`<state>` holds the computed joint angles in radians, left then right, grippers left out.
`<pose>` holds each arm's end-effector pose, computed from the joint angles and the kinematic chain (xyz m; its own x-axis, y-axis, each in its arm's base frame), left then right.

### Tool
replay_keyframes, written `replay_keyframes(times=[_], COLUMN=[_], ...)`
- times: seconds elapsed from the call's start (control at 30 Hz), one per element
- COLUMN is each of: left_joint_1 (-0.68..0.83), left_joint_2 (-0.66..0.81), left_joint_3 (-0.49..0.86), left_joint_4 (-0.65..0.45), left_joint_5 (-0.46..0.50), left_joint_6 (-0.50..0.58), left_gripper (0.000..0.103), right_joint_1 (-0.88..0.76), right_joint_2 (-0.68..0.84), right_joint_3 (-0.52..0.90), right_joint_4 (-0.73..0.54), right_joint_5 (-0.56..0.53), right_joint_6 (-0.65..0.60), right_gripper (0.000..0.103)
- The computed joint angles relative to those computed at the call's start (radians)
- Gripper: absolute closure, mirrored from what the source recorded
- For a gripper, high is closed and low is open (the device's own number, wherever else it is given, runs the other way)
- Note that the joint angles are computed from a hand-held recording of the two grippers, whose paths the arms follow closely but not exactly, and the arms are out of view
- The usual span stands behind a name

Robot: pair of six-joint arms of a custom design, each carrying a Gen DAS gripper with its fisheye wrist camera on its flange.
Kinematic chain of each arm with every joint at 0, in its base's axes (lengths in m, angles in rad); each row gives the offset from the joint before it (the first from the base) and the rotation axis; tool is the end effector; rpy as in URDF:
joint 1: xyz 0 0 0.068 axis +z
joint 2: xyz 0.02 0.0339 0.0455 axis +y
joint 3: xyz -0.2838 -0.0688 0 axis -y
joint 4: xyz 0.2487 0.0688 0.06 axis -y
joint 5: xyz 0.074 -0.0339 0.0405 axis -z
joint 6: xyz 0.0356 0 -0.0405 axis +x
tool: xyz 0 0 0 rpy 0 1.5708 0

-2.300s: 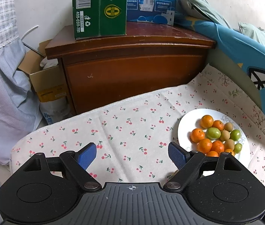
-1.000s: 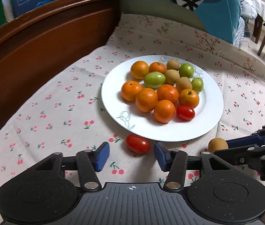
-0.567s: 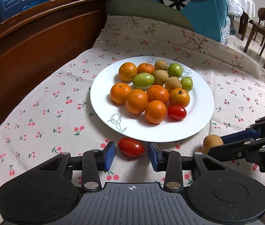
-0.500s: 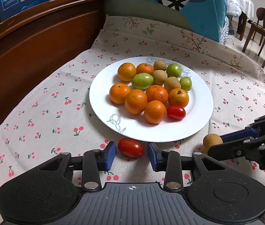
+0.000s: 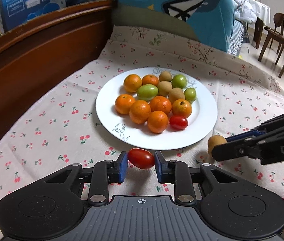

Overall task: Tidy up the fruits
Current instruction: 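Carry the brown pear and cherry tomato in both grippers over the plate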

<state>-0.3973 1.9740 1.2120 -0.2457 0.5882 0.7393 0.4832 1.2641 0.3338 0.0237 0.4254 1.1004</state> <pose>0.3686 -0.1761 0.1586 -0.1753 0.6814 -0.7106 0.9651 0.2617 0.0130 0.1810 0.0784 0.1367 -0.4925 0.6585 -0.5690 0.5318 0.7453 0.4022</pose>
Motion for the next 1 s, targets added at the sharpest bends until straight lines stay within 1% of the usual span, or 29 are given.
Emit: replay_keyframes(times=[0.13, 0.3, 0.4, 0.5, 0.63, 0.67, 0.77, 0.87, 0.93, 1.0], left_joint_1=[0.020, 0.031, 0.026, 0.020, 0.003, -0.001, -0.017, -0.042, -0.052, -0.060], left_joint_2=[-0.068, -0.161, -0.201, -0.223, -0.232, -0.226, -0.199, -0.163, -0.133, -0.105], left_joint_3=[-0.050, -0.119, -0.150, -0.156, -0.157, -0.149, -0.119, -0.091, -0.063, -0.036], left_joint_4=[0.033, 0.101, 0.140, 0.156, 0.196, 0.201, 0.210, 0.232, 0.228, 0.218], left_joint_5=[0.029, 0.065, 0.065, 0.063, 0.059, 0.058, 0.043, 0.005, -0.005, -0.010], left_joint_6=[-0.052, -0.162, -0.201, -0.256, -0.312, -0.326, -0.370, -0.396, -0.422, -0.443], left_gripper=[0.077, 0.077, 0.077, 0.077, 0.077, 0.077, 0.077, 0.077, 0.077, 0.077], right_joint_1=[-0.009, -0.040, -0.089, -0.158, -0.274, -0.299, -0.398, -0.425, -0.448, -0.455], right_joint_2=[-0.055, -0.157, -0.243, -0.318, -0.383, -0.388, -0.377, -0.324, -0.275, -0.238], right_joint_3=[-0.001, 0.007, 0.013, 0.027, 0.048, 0.053, 0.056, 0.055, 0.052, 0.051], right_joint_4=[-0.025, -0.077, -0.121, -0.158, -0.185, -0.184, -0.144, -0.101, -0.058, -0.025], right_joint_5=[0.007, 0.014, -0.013, -0.047, -0.123, -0.143, -0.255, -0.282, -0.328, -0.350], right_joint_6=[-0.013, -0.049, -0.080, -0.143, -0.231, -0.246, -0.282, -0.289, -0.287, -0.274], right_gripper=[0.077, 0.077, 0.077, 0.077, 0.077, 0.077, 0.077, 0.077, 0.077, 0.077])
